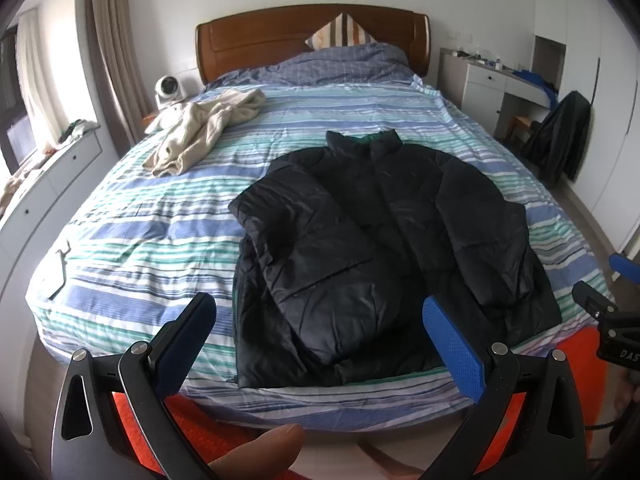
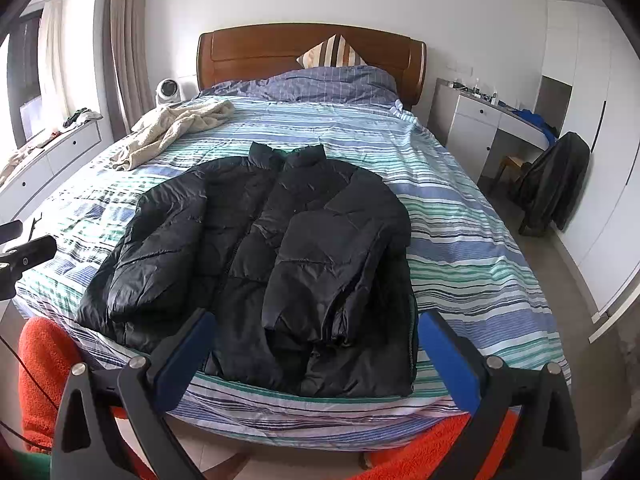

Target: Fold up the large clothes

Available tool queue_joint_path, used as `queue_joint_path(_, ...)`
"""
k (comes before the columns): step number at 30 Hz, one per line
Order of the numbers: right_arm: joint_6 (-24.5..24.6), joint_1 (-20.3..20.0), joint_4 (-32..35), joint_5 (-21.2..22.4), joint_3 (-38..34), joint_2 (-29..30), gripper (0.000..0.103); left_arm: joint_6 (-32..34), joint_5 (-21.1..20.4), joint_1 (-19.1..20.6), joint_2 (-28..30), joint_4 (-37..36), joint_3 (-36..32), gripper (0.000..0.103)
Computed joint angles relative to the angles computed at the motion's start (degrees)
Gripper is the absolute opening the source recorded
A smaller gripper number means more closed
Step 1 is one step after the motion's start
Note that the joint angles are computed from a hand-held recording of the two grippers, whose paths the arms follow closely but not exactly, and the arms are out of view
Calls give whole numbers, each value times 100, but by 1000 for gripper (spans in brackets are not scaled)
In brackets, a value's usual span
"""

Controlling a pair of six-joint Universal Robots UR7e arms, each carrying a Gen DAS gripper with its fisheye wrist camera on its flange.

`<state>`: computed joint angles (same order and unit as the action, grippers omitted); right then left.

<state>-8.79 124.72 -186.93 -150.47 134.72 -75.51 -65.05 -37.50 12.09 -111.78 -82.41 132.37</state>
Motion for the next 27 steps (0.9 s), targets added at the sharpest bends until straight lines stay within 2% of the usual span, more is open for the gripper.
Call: queue_joint_path(27,134,30,110,19,30,19,103,-218,77,-87,32,356,8,103)
